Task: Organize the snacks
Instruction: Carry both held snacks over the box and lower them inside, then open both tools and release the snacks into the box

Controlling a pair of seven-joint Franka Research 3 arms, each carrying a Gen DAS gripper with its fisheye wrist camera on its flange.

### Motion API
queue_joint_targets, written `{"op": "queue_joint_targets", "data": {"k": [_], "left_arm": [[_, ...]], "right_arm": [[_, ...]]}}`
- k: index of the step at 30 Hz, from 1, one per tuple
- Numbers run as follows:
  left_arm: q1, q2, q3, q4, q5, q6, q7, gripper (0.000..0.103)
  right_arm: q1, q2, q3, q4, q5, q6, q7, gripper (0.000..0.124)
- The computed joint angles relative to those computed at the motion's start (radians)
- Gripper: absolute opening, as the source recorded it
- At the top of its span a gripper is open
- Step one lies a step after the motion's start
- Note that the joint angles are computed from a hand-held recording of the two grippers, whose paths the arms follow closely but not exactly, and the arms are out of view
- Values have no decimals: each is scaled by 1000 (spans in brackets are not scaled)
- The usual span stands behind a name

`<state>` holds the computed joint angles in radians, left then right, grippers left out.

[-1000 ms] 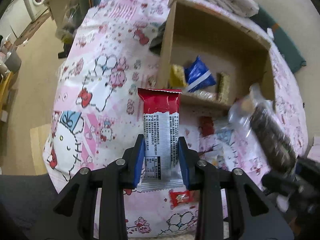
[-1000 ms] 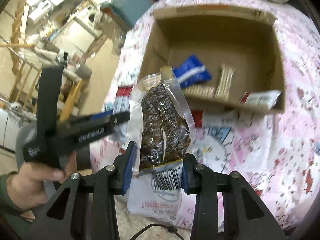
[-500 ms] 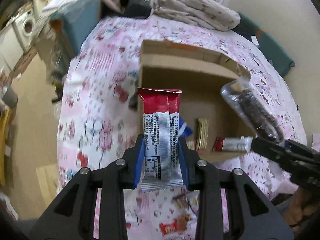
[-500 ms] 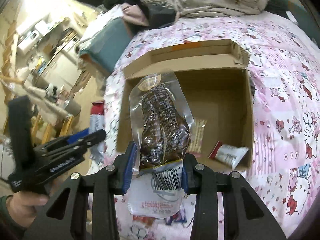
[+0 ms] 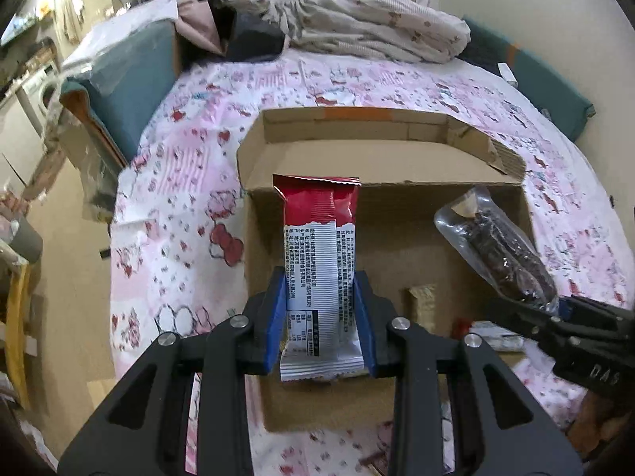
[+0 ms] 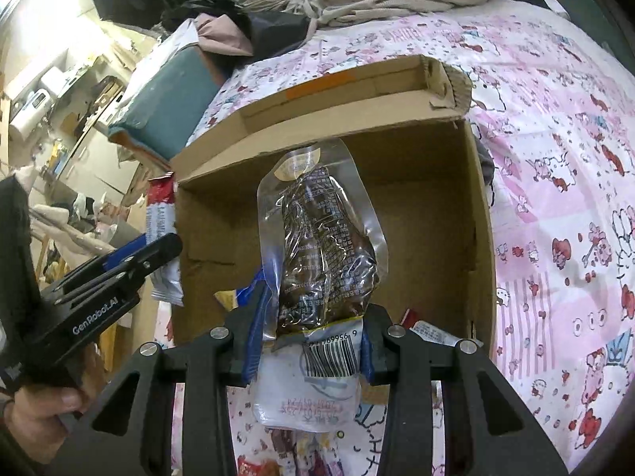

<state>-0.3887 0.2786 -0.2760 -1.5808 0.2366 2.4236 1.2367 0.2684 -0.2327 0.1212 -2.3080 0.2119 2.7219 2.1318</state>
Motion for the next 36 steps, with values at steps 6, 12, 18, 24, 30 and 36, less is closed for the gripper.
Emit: {"op": "queue_joint_targets", "data": {"k": [6,12,18,24,30,36], "left_arm": [[-5,58,0,56,-18,-30,19,28],[-4,74,-1,49,-31,-30,20,28],[2,96,-11,76,-78,-75,31,28],[-11,116,-7,102,-66,-90,40,29],[-11,124,-8,110,-76,-104,42,29],[-13,125,-9,116,-79,-120,50,37]], "right_arm": [[3,55,-19,7,38,27,-30,40],[23,95,-35,12,118,36,-86,41],[23,131,-35,28,129,48,-108,44],[20,148,-36,43,113,30,-107,47],[20,134,-38,30,133,59,-117,47],[18,122,-34,26,125,60,-110,57]]}}
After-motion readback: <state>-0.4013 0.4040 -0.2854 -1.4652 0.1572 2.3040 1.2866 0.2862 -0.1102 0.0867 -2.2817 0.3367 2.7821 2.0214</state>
